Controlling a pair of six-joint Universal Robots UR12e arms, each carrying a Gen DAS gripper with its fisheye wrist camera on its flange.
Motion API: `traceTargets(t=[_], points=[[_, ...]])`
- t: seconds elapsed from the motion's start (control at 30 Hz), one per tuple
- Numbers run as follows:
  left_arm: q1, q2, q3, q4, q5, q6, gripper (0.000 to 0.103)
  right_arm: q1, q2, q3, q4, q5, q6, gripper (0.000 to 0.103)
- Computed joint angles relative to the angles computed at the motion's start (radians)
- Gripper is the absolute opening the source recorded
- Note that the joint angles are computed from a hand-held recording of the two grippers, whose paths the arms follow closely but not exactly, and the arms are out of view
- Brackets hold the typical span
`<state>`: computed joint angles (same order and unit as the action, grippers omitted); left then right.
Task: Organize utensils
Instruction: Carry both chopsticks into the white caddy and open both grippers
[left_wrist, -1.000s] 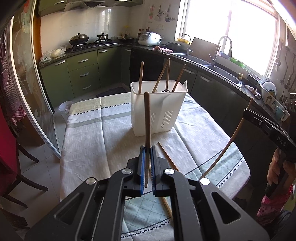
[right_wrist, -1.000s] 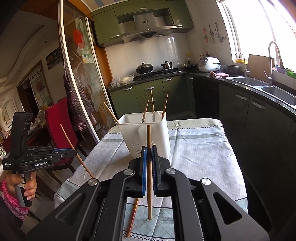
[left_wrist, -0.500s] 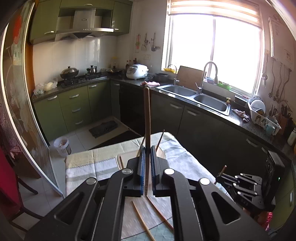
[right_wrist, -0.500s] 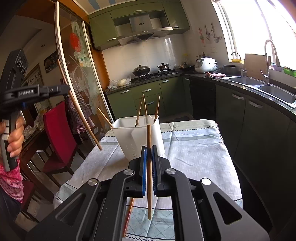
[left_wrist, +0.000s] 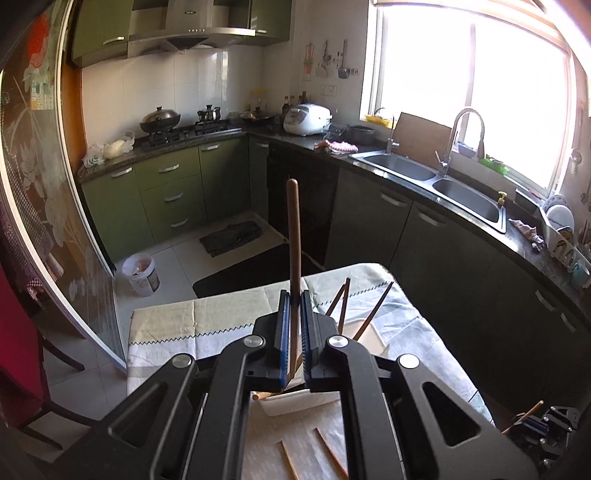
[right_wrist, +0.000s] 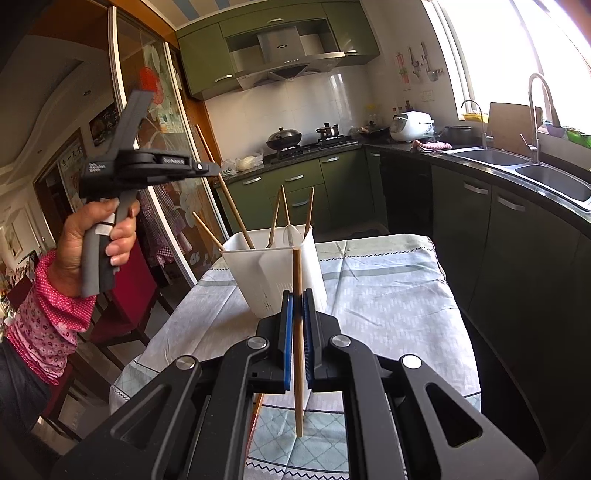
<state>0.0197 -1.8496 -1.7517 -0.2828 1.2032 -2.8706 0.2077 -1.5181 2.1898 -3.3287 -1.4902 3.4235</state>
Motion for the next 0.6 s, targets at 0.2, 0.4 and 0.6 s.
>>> traceTargets(t=[0.2,0.4,0.6], points=[[0.009,-0.013,0.015,-0.114,0.008,0.031,0.011,-0.014,0.001,-0.034,-0.015,0.036,-0.005,0.006],[0.051,0.06,-0.057,-0.095,-0.063,0.06,0.052,-0.015,0.021,-0.119,-0.036,0.056,-0.043,0.006],[0.09,0.135,-0.146,-0.23,-0.086,0.149,0.061,-0.003,0.068,-0.231,-0.115,0.002,-0.051,0.006]])
